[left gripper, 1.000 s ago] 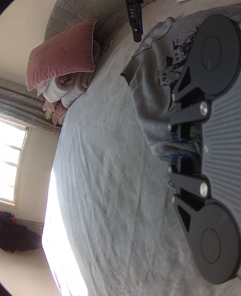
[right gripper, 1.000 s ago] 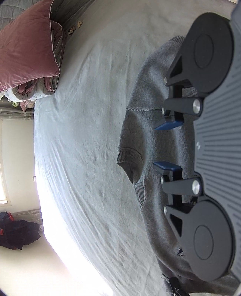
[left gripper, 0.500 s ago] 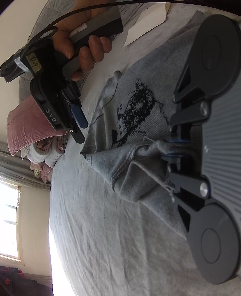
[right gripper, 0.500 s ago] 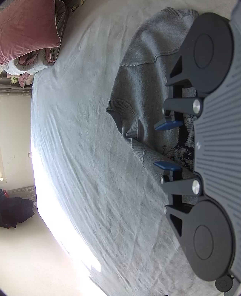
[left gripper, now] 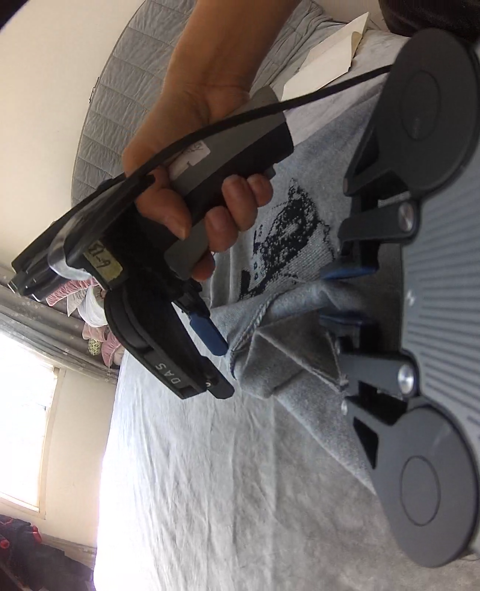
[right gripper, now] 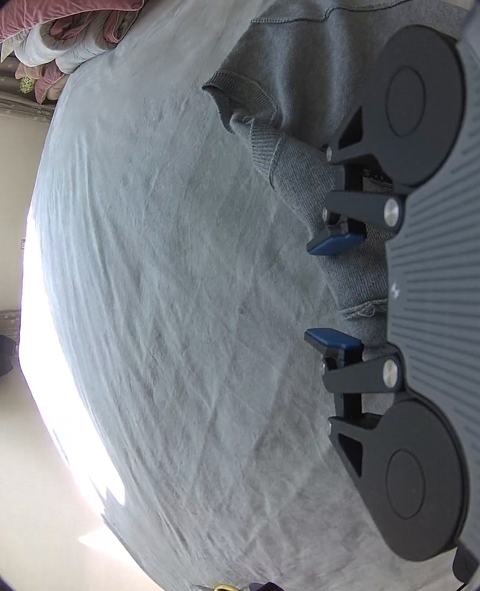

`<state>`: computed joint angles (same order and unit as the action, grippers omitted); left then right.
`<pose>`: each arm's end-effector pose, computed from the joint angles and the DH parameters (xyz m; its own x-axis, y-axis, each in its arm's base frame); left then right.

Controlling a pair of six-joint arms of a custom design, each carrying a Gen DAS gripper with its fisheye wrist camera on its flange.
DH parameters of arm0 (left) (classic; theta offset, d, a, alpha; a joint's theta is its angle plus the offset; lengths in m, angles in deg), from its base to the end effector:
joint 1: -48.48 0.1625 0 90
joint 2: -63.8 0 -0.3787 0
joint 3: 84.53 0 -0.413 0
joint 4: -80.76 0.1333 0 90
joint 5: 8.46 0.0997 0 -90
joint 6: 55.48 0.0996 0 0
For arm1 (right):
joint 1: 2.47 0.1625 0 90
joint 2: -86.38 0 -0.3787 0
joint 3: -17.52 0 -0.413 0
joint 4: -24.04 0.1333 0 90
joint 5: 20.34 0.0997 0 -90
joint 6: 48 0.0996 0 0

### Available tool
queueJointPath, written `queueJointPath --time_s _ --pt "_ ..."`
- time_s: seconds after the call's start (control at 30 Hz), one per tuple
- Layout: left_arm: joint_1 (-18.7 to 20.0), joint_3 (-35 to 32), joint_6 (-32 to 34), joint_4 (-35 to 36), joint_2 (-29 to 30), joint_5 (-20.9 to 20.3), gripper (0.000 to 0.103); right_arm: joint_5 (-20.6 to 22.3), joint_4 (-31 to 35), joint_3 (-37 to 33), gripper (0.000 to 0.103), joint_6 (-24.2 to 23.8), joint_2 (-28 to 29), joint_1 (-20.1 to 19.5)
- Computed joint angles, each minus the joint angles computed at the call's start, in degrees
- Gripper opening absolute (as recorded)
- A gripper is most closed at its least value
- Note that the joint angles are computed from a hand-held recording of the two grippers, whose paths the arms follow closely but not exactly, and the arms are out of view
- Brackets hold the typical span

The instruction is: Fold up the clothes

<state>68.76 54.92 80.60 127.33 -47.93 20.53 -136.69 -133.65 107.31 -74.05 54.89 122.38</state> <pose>-0.0573 -0.2561 0.2487 -0.9074 0.0369 -0.4187 0.3798 0.4987 -0.7791 0.4462 -0.4849 -0.0629 -0.4503 -0.7622 0.4651 -0.8476 0.5286 0.0457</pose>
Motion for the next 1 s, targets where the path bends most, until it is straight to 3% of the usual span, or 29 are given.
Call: queueJointPath --time_s 0.1,0.13,0.17,0.23,0.37,0.53,0.67,0.9,1.0 --pt "-4.76 2.53 -10.05 6.87 -1.33 -3.3 0.037 -5.9 -0.18 -0.69 0.044 -3.16 1.92 1.22" --pt "-6.25 3.49 -14.21 9.54 -1.36 -4.46 0.041 -6.99 -0.99 -0.35 0.036 -4.32 2.09 1.4" --pt "-7.47 4.38 -18.25 12.08 -1.34 -5.37 0.045 -7.54 -1.83 0.14 0.021 -5.27 1.99 1.48" --pt "-8.18 5.19 -23.3 15.0 -1.36 -6.2 0.046 -8.06 -4.71 1.87 0.012 -7.11 1.17 1.5" --pt "-6.93 4.2 -21.91 14.07 -2.66 -5.12 0.043 -5.11 -9.95 5.8 0.008 -6.88 -2.08 0.53" --pt "-8.3 3.98 -16.7 11.25 -2.66 -2.35 0.038 -0.43 -15.4 12.74 0.008 -2.14 -8.54 -2.42" --pt "-7.2 3.14 -10.74 5.62 -0.51 0.66 0.037 2.18 -17.52 17.99 0.008 1.71 -13.0 -5.03" --pt "-5.67 2.01 -3.64 -1.42 5.58 4.96 0.036 -0.87 -12.89 21.76 0.003 5.08 -16.67 -7.86" --pt "-5.08 1.77 -2.37 -2.74 6.66 5.72 0.035 0.15 -11.55 21.51 0.004 5.56 -17.71 -8.18"
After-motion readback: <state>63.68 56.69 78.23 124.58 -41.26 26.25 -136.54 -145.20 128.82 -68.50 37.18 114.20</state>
